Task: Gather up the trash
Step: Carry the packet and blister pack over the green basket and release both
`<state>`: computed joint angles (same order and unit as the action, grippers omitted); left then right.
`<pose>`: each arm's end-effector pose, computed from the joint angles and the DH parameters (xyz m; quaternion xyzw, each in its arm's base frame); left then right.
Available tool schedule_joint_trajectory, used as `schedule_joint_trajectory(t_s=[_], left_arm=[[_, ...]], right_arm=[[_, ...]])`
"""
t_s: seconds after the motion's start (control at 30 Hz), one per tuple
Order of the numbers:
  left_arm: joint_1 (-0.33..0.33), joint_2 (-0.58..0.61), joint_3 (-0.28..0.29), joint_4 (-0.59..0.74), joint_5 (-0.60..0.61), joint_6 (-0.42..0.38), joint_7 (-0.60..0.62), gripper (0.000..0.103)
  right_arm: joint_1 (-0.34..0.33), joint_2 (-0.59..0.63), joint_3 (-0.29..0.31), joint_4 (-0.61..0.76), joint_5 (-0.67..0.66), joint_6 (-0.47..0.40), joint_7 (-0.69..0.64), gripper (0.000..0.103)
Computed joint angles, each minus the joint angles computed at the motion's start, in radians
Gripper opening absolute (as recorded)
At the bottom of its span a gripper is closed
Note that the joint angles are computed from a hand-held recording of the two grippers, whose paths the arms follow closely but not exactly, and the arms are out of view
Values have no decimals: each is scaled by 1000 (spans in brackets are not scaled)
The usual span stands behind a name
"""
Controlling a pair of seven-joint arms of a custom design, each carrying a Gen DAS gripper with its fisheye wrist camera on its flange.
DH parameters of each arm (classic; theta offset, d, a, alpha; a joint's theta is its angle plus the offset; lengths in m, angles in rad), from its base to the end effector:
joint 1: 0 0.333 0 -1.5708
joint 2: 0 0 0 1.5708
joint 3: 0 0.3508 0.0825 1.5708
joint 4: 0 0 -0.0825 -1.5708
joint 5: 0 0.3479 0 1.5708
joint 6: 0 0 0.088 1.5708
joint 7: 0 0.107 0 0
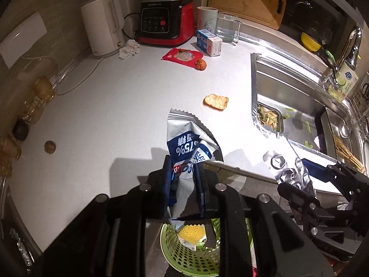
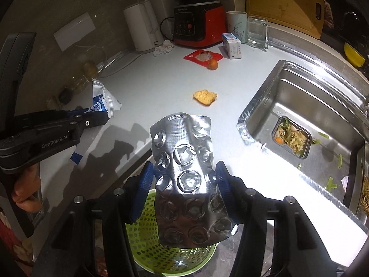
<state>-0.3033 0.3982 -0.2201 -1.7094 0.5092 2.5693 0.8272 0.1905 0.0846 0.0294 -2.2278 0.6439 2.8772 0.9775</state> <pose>0.5940 -0.3258 0.4651 -0.6432 0.7156 -0.2070 0.1773 0.5423 0.0858 0.4497 -0.7462 0.5883 -0.1248 0.2856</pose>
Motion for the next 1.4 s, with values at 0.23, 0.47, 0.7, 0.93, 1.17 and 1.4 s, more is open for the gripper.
schedule_joint_trajectory(t_s=[0.23, 0.47, 0.7, 0.93, 1.17, 1.4], left_arm=[[-33, -90, -7, -168, 41, 28, -122, 20], [-45, -113, -21, -322, 88, 151, -199, 22], [-42, -66, -40, -371, 60, 213, -207, 25], [-48, -32, -48, -368, 41, 219, -208, 41], [-54, -46, -38, -377, 48, 224, -221, 51], [-59, -55, -26, -381, 75, 224, -246, 58]], right_arm=[[18, -99, 11, -139, -2, 35, -36, 57], [13, -154, 16, -219, -99, 39, 51, 57], [1, -175, 23, -263, -169, 55, 112, 57], [0, -177, 24, -281, -189, 54, 127, 57], [3, -175, 20, -282, -180, 54, 118, 57], [3, -175, 20, -283, -178, 58, 116, 57]])
